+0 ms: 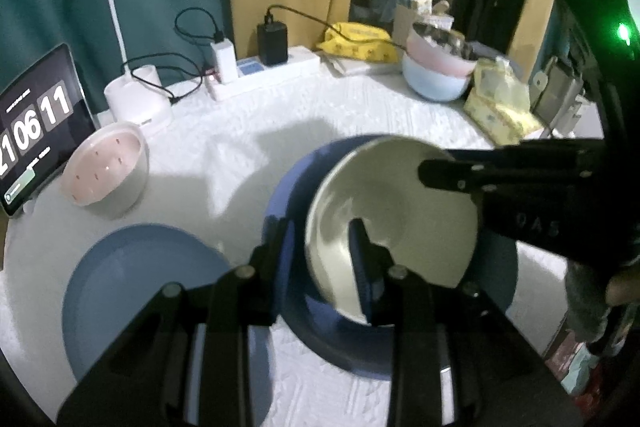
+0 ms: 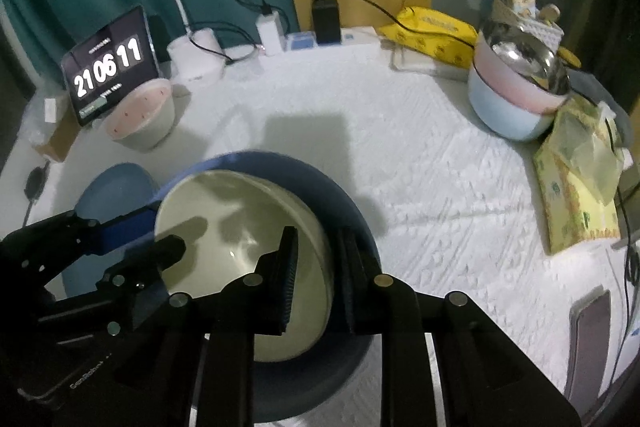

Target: Organize plates and bowls

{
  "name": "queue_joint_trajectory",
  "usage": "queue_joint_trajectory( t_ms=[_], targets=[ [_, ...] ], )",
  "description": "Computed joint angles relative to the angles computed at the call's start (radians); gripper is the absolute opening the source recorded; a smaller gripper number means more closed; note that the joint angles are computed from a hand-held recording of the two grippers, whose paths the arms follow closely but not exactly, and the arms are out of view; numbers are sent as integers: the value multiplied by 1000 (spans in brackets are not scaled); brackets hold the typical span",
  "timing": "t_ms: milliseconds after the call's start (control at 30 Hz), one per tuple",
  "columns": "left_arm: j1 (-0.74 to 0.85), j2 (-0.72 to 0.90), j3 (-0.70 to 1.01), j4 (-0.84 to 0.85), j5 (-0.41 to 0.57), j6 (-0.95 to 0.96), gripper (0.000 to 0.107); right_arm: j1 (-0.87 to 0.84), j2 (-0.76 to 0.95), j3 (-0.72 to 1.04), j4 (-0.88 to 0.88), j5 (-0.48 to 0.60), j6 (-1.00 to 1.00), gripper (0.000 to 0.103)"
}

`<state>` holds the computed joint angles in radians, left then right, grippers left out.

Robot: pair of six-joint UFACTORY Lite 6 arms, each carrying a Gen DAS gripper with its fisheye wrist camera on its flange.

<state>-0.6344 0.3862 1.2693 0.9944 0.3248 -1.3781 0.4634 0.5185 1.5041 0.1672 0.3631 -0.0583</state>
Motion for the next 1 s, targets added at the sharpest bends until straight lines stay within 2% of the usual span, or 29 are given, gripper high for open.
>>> queue_joint_trajectory(
  t_ms=[133,200,300,367,400,500,667,833,1000],
  targets=[
    [13,-31,-18,163,-20,-144,30,1,13,7,56,-45,-69,20],
    [22,-19,2,176,-9,-152,30,0,30,17,60,-56,-81,20],
    [40,5,26,151,-19,-117,30,-44,89,87,273,40,-267,17],
    [47,32,45,102,-23,-60,30,-69,136,146,328,127,-312,14],
    [48,37,47,83,-23,-42,30,-77,165,178,317,165,-301,13],
    [41,57,56,113,-7,-62,30,-62,152,155,254,141,-260,12],
    [48,52,55,78,-14,-25,30,-6,129,136,8,104,-43,12],
    [56,21,27,103,-25,-50,30,9,62,82,-87,66,36,13],
    [57,-5,11,138,-17,-81,30,36,49,99,-160,78,108,14]
  ],
)
